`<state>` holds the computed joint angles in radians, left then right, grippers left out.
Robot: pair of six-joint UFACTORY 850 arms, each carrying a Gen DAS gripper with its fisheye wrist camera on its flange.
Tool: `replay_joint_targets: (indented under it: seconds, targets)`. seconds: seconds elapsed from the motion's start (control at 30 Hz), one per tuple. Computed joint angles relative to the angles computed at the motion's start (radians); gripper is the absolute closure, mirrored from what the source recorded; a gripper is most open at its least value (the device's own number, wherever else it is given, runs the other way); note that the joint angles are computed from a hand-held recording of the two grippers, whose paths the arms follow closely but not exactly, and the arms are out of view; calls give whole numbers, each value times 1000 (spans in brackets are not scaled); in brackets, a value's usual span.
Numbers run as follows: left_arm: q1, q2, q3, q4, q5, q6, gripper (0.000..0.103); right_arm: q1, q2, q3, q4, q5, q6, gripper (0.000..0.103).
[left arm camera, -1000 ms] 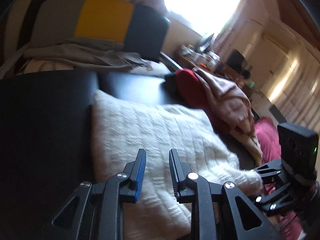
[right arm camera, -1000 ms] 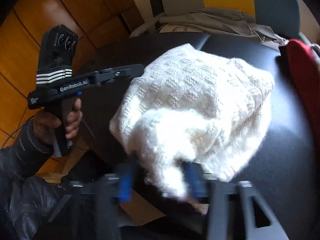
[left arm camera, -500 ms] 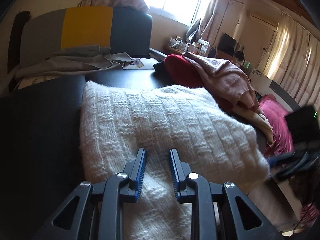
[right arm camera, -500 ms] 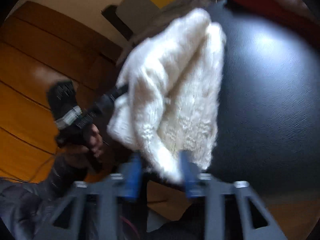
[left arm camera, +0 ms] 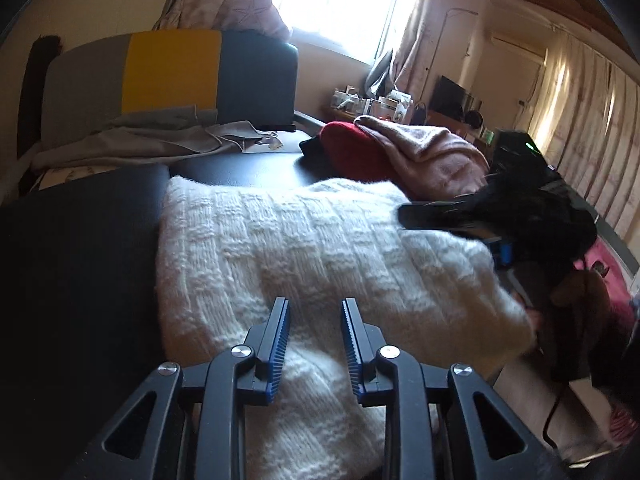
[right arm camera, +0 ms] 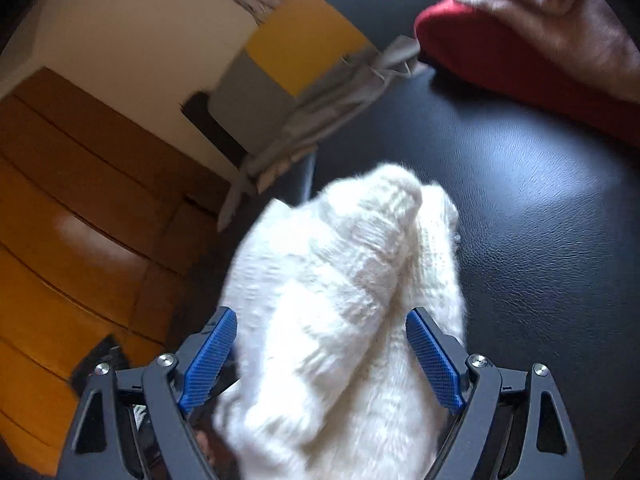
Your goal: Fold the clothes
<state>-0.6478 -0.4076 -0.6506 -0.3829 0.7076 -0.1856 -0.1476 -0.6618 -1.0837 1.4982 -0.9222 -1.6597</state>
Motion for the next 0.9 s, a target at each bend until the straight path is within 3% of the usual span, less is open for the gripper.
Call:
replay_joint_targets:
  seconds: [0.03,0.07,0.13,0.23,0.33,0.37,0.47,0.6,0.77,0.9]
  targets:
    - [-2,-1,3,6,8,-7,77,14,4,-1,-2,43,-24,44]
    - [-4,-3,6,12,16,-14,77,31,13,2,0,91,-52,67]
    - [-8,3,18,15,44,-23,77,48,66,28,27,156,-135,80]
    - [-6,0,21,52,60,-38,77,62,148,59,146,231,-308,84]
    - [12,-49,-31,178,-61,-105,76,60,159,51,207,320,-386,89]
    - [7,-55,-35,176,-71,-92,76,63,129,21,186,365,-349,97]
    - [-9,-58,-39,143,-79,-71,76,59,-5,-67,0,440,-105,97]
    - [4,-51,-33,181,-67,-127,76,-3,-37,-43,69,329,-150,98]
    - [-15,-25,-37,164,-26,-118,76,-59,62,47,182,207,-324,98]
    - [-18,-35,-74,242,-49,-130,75,-60,130,71,89,75,-371,98]
